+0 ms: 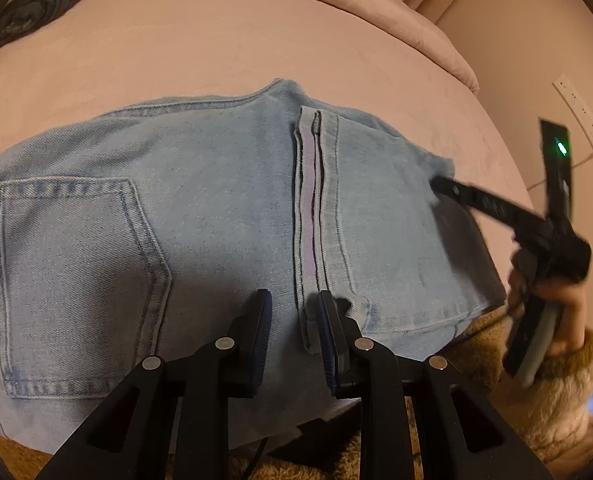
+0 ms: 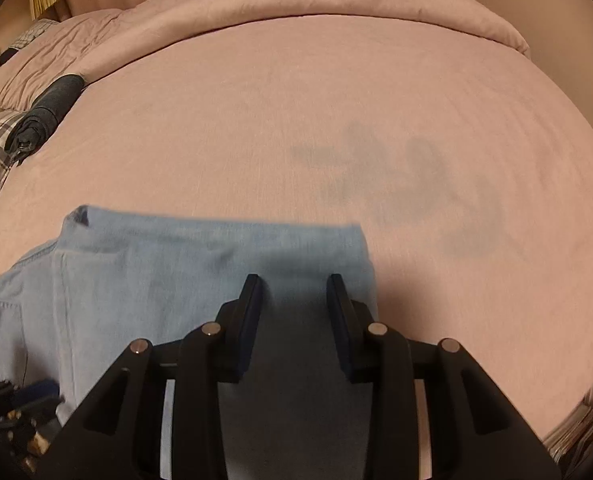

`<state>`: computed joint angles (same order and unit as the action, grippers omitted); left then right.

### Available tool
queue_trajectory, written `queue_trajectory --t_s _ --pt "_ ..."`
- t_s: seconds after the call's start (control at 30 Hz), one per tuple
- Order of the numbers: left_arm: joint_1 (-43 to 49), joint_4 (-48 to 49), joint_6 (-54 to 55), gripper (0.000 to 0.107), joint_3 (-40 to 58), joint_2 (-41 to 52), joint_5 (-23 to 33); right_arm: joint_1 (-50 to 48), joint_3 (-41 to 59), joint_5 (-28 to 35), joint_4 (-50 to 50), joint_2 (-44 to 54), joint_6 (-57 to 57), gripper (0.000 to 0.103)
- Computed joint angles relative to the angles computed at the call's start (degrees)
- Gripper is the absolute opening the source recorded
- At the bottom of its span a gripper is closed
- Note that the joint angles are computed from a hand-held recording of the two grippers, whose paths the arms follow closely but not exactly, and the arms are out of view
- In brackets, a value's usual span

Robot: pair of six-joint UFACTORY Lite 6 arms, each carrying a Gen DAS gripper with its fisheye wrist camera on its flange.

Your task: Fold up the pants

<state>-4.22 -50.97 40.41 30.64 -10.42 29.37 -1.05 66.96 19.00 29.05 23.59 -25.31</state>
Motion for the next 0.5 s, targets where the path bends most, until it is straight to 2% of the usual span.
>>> queue_trajectory --t_s 0.2,0.3,0.37,0.47,0.5 --pt "6.0 -1.6 5.1 0.023 2.6 2.8 4.4 -0.4 -19.1 -1.3 0.7 -16.7 -4.9 0.033" --pt "9.1 0.2 4.4 0.023 3.5 2.6 6.2 -0.8 -26.9 -1.7 -1.4 -24.4 -2.7 0.033" --pt "10.3 3.8 0.7 0.023 3.4 0.1 6.2 -0.7 -27.8 -0.4 -5.3 -25.9 0.8 0.034" --pt "18.0 7.4 -0.1 0.025 3.9 -5.7 8.9 -0.9 -26.7 1.9 -7.9 -26.3 3.4 0.034" --pt "20.2 8.3 -0.3 0.037 4.1 -7.1 9.3 -0.9 -25.1 3.4 -9.2 -26.0 4.8 0.037"
